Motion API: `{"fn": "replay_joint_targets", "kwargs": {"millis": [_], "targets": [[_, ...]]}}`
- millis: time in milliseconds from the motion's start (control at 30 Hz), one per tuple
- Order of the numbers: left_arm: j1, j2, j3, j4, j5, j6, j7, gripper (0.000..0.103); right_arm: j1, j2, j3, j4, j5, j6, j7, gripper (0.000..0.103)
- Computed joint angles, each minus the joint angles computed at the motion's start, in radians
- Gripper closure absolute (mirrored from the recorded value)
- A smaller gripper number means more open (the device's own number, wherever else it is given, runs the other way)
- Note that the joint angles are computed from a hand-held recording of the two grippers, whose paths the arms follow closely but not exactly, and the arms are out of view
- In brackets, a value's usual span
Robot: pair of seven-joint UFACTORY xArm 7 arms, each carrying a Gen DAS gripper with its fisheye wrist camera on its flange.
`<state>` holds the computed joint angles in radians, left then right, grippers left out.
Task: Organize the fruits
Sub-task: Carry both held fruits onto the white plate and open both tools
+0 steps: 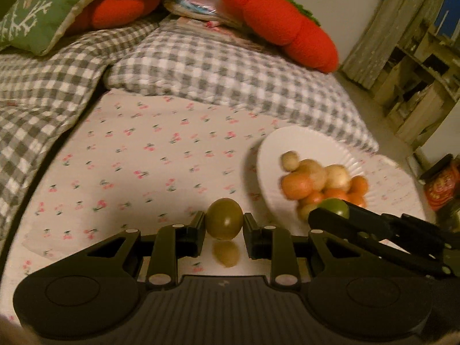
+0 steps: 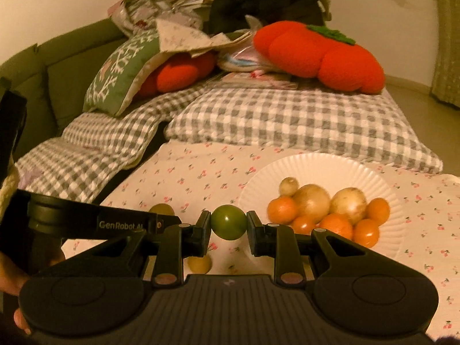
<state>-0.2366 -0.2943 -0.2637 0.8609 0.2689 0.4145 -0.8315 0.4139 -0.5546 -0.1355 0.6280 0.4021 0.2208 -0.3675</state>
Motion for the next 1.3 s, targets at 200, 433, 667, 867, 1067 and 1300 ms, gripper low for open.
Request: {"fn": "replay_joint_targets", "kwargs": {"millis": [200,433,667,867,1067,1300], "targets": [[-0.018,0.066,0.007,0.062,-0.023,-0.045,-0.005,0.09,-0.047,-0.016,-0.05,0.029,0.025,-0.007,0.037,0.079],[-0.042,0.152,0.02,0.124,-0.016,-0.097,0.003,0.089,-0.11,0.018,-0.094,0.066,0.065,0.009,0.114,0.079],[-0.061,0.221,0.04,0.161,0.039,-0.129,-0.021,0.089,-0.186,0.082,-0.079,0.104,0.097,0.119,0.185,0.079],[-0.081,0.27,0.059,0.197,0.103,-0.133,-0.033,0.089,-0.232,0.089,-0.055,0.121,0.11,0.232,0.192,0.079],[-0.093,0.316,0.091,0.225,0.133,-0.166,-0.036,0.089,-0.265,0.108,-0.022,0.128,0.114,0.289,0.193,0.079],[-0.112,0.34,0.117,0.229,0.139,-0.205,-0.043,0.088,-0.291,0.128,0.016,0.134,0.082,0.309,0.201,0.079]]}}
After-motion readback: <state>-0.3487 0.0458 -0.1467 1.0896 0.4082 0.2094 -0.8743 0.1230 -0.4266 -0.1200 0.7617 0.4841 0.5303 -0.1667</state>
